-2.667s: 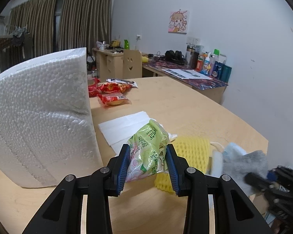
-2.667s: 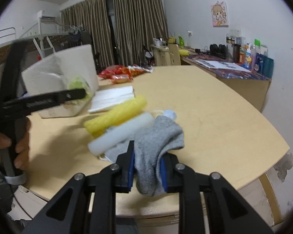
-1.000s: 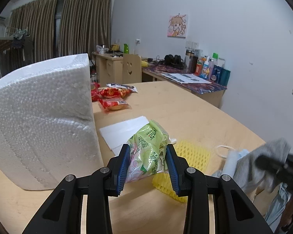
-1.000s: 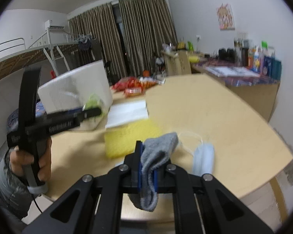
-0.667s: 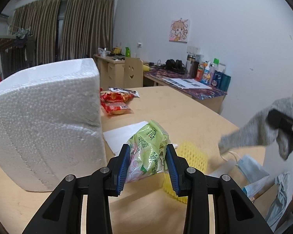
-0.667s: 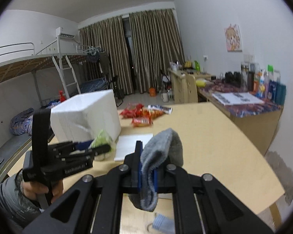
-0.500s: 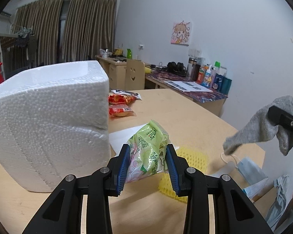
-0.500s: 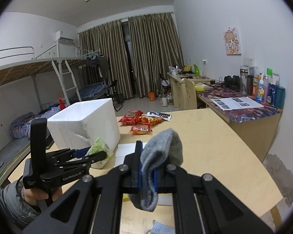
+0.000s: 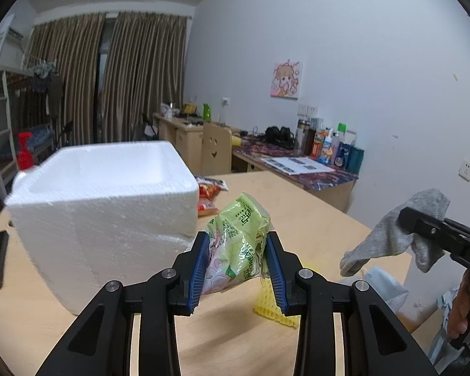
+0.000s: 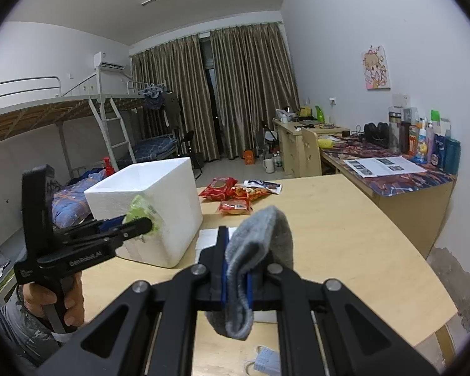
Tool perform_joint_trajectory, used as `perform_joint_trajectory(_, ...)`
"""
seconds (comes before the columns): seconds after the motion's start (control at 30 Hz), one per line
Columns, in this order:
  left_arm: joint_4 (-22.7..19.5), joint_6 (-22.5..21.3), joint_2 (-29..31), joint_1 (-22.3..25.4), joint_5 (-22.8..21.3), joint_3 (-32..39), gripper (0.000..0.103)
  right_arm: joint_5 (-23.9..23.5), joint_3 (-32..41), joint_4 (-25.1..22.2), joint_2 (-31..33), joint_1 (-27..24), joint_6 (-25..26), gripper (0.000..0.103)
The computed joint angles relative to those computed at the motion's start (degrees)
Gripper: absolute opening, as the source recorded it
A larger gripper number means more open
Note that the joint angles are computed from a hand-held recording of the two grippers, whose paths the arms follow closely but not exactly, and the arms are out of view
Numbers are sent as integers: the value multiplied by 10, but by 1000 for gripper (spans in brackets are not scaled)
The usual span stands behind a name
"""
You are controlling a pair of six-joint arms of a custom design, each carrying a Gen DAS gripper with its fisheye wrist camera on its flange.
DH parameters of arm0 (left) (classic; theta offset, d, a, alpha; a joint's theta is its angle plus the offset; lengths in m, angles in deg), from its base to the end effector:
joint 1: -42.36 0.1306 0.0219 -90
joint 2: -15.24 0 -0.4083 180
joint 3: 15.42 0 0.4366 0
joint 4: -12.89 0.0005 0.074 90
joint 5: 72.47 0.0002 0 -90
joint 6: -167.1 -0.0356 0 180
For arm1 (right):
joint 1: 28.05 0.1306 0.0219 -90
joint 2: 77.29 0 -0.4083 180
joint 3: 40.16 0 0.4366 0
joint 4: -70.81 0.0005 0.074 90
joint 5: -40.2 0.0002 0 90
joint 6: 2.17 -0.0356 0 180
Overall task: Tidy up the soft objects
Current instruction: 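Carry the snack bag with the left tool over the foam box while the right tool carries the sock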
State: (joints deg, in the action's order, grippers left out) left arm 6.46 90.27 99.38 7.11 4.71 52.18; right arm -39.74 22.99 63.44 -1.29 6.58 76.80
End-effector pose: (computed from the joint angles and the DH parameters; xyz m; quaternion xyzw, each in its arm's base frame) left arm 0.4116 -0.2818 0.3699 0.0982 0.8250 -0.1401 0.5386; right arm 0.3750 0.2508 0.3918 -0.1180 0.8101 0.1548 0.5531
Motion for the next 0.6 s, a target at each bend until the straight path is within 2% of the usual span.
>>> perform_joint_trajectory(0.33,-11,-12,-78,-22,-63,-38,38,-2,-2,18,-8,29,25,12)
perform_joint_trajectory(0.6,-24,-29,-161,-51,-147,-75,38,-13,3,40,-6,60,41,12)
